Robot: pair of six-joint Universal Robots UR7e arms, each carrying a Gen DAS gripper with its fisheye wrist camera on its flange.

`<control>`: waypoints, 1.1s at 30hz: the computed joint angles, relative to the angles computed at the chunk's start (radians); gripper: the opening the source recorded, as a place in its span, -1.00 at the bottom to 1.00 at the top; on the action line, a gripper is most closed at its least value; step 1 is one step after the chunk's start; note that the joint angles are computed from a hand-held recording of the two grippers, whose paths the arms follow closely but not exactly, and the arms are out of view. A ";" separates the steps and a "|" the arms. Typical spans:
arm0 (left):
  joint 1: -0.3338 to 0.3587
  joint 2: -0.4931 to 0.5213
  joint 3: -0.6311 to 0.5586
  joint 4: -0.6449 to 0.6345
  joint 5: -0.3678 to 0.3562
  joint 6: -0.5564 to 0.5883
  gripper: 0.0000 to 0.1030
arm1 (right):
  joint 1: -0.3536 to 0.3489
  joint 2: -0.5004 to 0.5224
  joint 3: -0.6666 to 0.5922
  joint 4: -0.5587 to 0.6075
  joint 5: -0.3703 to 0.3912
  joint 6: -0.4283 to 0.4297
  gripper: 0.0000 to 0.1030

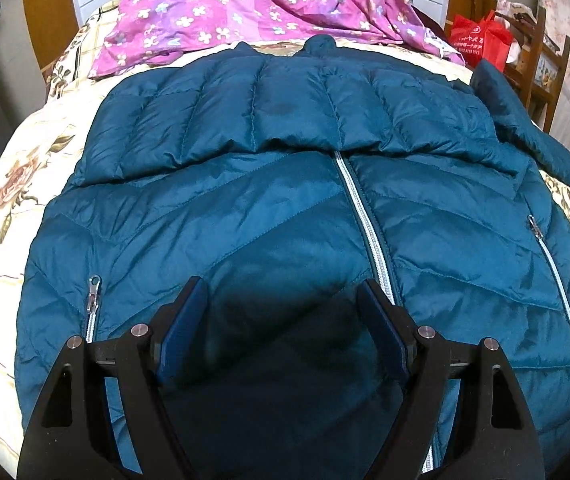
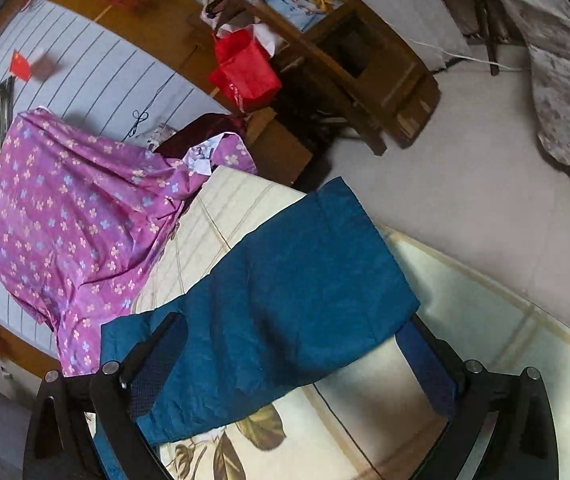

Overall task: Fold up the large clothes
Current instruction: 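Move the right gripper to the other sleeve and grasp it, then fold the held sleeve across the jacket body and open the right gripper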

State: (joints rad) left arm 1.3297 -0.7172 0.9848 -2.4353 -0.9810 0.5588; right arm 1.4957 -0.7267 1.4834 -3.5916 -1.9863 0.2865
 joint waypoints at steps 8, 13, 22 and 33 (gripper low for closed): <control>-0.001 -0.002 0.015 -0.019 0.008 0.007 0.53 | 0.017 0.081 -0.147 0.023 -0.132 -0.097 0.92; 0.001 0.001 0.007 -0.004 0.005 0.000 0.53 | 0.034 0.116 -0.242 0.130 -0.290 -0.103 -0.40; 0.003 0.002 -0.010 0.027 0.003 -0.031 0.53 | 0.103 0.172 -0.275 -0.044 -0.367 -0.365 -0.81; 0.015 0.053 -0.162 0.128 0.028 -0.140 0.53 | 0.272 0.302 -0.418 0.024 -0.265 -0.553 -0.84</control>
State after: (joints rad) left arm 1.3442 -0.6646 0.8228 -2.3071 -0.9529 0.4193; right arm 1.7679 -0.4249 1.0654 -3.5674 -2.2512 -0.2666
